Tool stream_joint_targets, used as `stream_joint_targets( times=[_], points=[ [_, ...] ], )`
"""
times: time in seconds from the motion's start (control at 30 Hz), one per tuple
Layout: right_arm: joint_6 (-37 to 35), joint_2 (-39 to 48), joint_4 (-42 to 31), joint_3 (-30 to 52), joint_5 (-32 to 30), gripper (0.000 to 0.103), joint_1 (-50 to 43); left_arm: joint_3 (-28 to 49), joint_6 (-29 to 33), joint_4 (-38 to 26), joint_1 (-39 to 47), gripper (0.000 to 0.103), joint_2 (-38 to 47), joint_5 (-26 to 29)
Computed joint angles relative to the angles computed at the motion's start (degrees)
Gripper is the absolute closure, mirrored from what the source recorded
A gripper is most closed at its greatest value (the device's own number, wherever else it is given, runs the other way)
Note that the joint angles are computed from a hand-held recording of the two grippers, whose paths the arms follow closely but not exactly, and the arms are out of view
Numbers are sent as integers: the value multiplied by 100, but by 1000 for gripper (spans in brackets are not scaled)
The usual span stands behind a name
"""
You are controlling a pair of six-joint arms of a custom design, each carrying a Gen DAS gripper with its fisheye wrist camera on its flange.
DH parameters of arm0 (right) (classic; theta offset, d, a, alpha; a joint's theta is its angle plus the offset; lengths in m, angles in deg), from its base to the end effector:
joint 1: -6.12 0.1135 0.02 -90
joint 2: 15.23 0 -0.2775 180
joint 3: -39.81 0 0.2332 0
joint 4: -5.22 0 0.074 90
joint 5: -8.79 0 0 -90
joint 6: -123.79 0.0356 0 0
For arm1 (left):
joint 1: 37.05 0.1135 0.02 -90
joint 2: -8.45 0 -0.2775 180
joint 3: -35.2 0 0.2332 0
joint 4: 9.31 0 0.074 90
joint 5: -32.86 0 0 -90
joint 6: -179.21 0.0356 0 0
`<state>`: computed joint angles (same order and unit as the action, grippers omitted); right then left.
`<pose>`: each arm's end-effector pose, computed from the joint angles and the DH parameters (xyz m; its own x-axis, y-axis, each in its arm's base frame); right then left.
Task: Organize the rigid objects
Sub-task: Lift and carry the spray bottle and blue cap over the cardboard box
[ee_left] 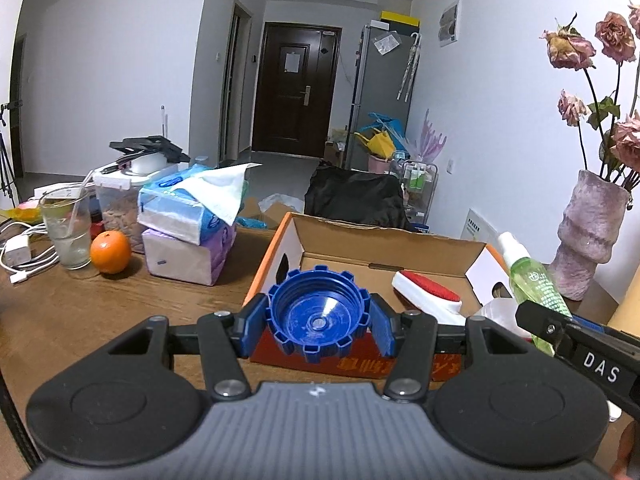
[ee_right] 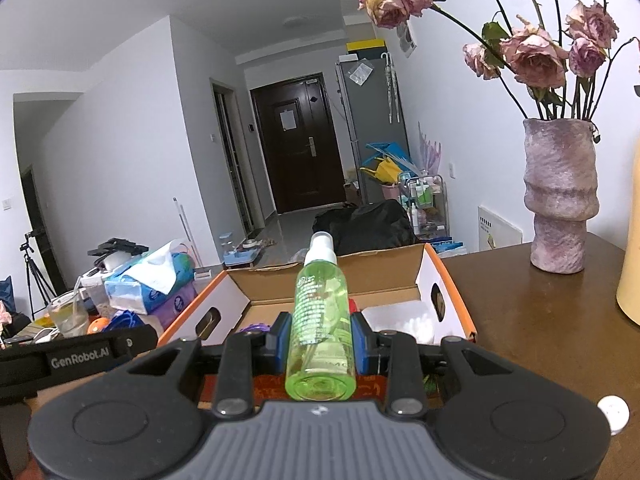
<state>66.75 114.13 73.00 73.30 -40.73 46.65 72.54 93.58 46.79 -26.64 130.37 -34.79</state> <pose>0.2136 0.1522 0.0485 -0.3324 0.2603 -0.9065 0.1452 0.9638 0.2235 0.2805 0.0378 0.0659 -0.4553 -0.0120 -0.8902 0.1969 0.9738 -0.1138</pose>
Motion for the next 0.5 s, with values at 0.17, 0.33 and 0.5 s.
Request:
stream_joint_targets(
  times=[0.17, 0.33, 0.5],
  points=[
    [-180, 54, -123, 260, -243, 73, -275, 332, -138, -205, -217, 48, 103, -207],
    [-380, 127, -252, 548, -491, 73, -556, 664, -185, -397, -371, 48, 220, -373],
    [-532, 181, -409, 811, -687, 73, -815, 1013, -219, -601, -527, 48, 345, -524]
  ],
)
